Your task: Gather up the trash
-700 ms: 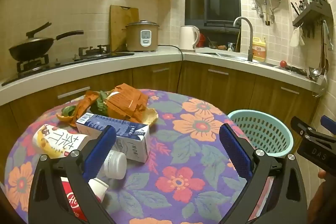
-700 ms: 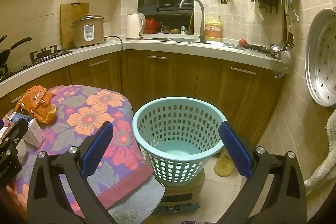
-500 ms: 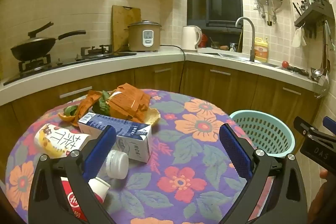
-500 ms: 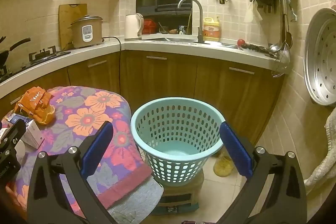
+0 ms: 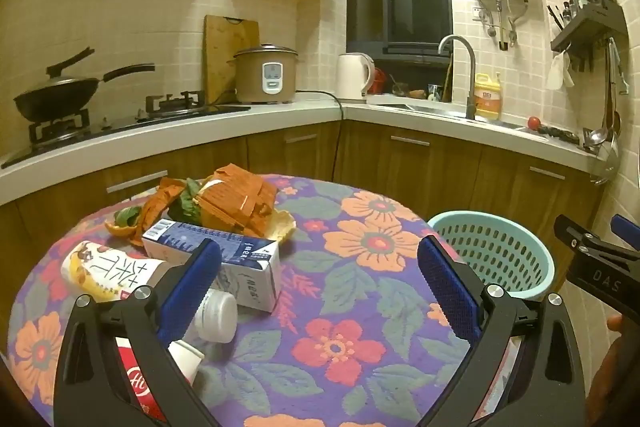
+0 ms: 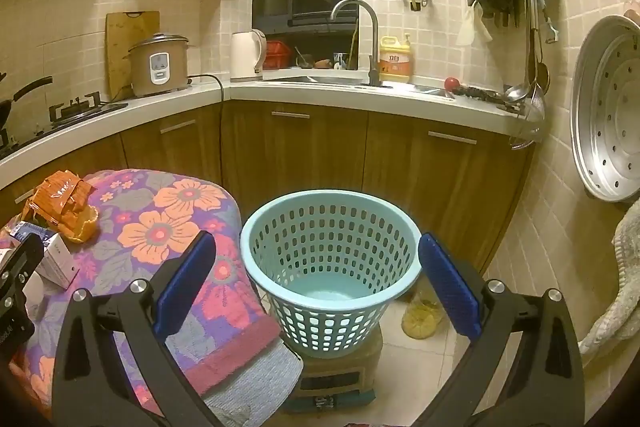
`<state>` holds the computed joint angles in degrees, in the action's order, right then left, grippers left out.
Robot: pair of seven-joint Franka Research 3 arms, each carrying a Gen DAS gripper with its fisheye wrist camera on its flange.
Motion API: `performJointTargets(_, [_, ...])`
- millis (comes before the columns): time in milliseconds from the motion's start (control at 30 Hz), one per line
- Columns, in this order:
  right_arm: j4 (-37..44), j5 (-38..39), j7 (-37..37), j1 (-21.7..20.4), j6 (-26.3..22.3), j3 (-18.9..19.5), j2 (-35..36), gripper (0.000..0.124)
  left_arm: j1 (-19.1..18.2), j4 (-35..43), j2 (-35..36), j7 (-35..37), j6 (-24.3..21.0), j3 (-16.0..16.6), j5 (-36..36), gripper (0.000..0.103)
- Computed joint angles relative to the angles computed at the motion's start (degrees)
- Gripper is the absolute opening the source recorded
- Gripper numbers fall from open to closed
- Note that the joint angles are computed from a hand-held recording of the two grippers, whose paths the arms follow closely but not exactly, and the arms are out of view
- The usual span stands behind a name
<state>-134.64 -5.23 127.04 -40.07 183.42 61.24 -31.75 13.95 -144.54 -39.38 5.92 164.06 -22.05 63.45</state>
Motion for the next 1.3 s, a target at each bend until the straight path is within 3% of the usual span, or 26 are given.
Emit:
performJointTargets(933, [-0.9,1.9,-0.6,-0.2,1.3,-0.1,-1.5,0.096,-0.9,-0.7,0.9,0.8,1.2,1.8,-2.1,0.095])
performJointTargets(1300, [-0.7,2.2,-0.5,-1.0,1.4,0.7,-1.8,0.096,0.3,-0.7,0.6,2.0,1.7,0.6,-3.6,0.095])
